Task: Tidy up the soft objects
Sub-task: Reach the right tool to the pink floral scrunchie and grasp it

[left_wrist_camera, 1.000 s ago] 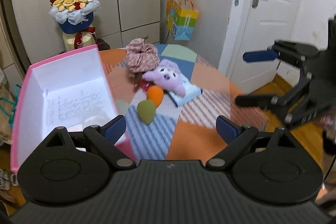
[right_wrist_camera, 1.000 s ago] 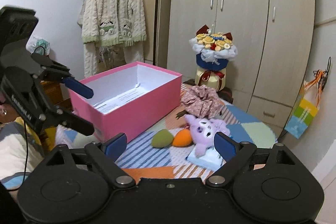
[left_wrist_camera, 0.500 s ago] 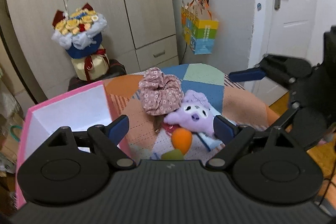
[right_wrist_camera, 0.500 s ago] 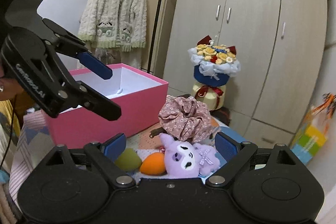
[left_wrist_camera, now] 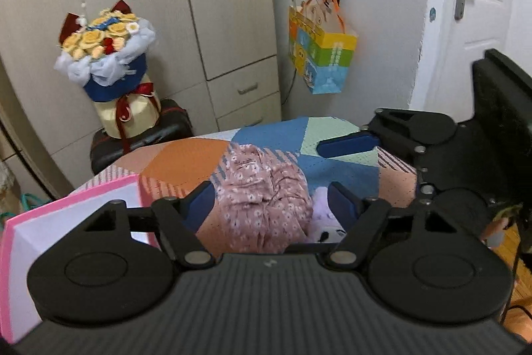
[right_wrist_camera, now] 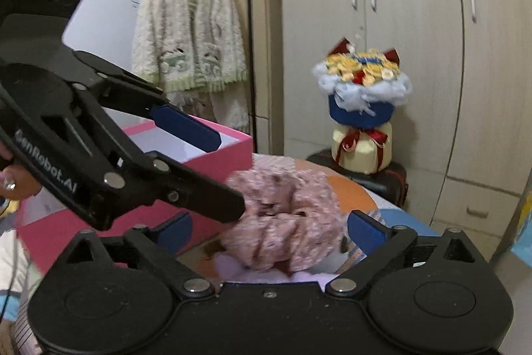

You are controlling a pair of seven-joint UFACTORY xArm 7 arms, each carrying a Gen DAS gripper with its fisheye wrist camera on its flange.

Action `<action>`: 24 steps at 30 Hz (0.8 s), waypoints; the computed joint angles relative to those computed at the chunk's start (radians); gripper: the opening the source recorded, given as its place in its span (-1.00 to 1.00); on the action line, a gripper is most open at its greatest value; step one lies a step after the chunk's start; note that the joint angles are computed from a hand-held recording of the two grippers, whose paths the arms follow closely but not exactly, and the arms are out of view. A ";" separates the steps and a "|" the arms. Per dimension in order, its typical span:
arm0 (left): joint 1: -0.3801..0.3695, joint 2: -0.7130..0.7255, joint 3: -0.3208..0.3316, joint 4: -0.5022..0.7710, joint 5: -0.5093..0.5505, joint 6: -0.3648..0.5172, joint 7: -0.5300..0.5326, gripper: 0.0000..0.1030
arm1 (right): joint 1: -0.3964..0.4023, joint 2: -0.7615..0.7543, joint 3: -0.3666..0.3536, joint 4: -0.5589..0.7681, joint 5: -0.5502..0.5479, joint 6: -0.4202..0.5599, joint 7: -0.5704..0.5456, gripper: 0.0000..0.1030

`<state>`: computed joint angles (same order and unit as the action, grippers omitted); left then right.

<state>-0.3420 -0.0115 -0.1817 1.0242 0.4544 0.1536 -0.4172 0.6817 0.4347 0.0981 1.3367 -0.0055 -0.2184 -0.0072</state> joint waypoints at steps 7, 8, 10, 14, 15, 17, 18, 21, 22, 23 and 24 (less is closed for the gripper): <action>-0.022 0.063 0.008 0.050 -0.137 0.064 0.140 0.21 | -0.128 0.087 0.127 0.097 -0.038 0.089 0.007 0.99; -0.025 0.068 0.010 0.059 -0.148 0.080 0.146 0.16 | -0.142 0.098 0.145 0.112 -0.042 0.109 0.005 0.99; -0.023 0.076 0.007 0.067 -0.211 0.098 0.190 0.07 | -0.171 0.113 0.182 0.126 -0.045 0.133 -0.004 0.99; -0.024 0.084 0.005 0.076 -0.294 0.117 0.243 -0.21 | -0.191 0.121 0.211 0.118 -0.048 0.099 -0.016 0.97; -0.027 0.086 0.006 0.077 -0.297 0.118 0.246 -0.28 | -0.191 0.121 0.213 0.113 -0.051 0.084 -0.018 0.97; -0.028 0.085 0.004 0.075 -0.322 0.118 0.264 -0.43 | -0.173 0.117 0.196 0.106 -0.055 0.067 -0.016 0.76; -0.027 0.085 0.000 0.074 -0.347 0.118 0.286 -0.46 | -0.153 0.113 0.174 0.102 -0.054 0.062 -0.011 0.69; -0.033 0.081 0.001 0.071 -0.358 0.122 0.294 -0.59 | -0.045 0.104 0.054 0.102 -0.038 0.052 0.008 0.34; -0.036 0.078 0.004 0.067 -0.343 0.117 0.280 -0.59 | 0.001 0.099 0.003 0.100 -0.031 0.049 0.013 0.22; -0.038 0.076 0.006 0.065 -0.337 0.114 0.272 -0.59 | 0.047 0.093 -0.045 0.091 -0.025 0.038 0.016 0.06; -0.038 0.073 0.005 0.063 -0.343 0.114 0.273 -0.59 | 0.095 0.088 -0.095 0.083 -0.015 0.032 0.017 -0.01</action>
<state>-0.3797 0.0613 -0.1768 1.0869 0.1116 0.2673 -0.1445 0.7763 0.5223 0.0034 1.4201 -0.0203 -0.1866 0.0099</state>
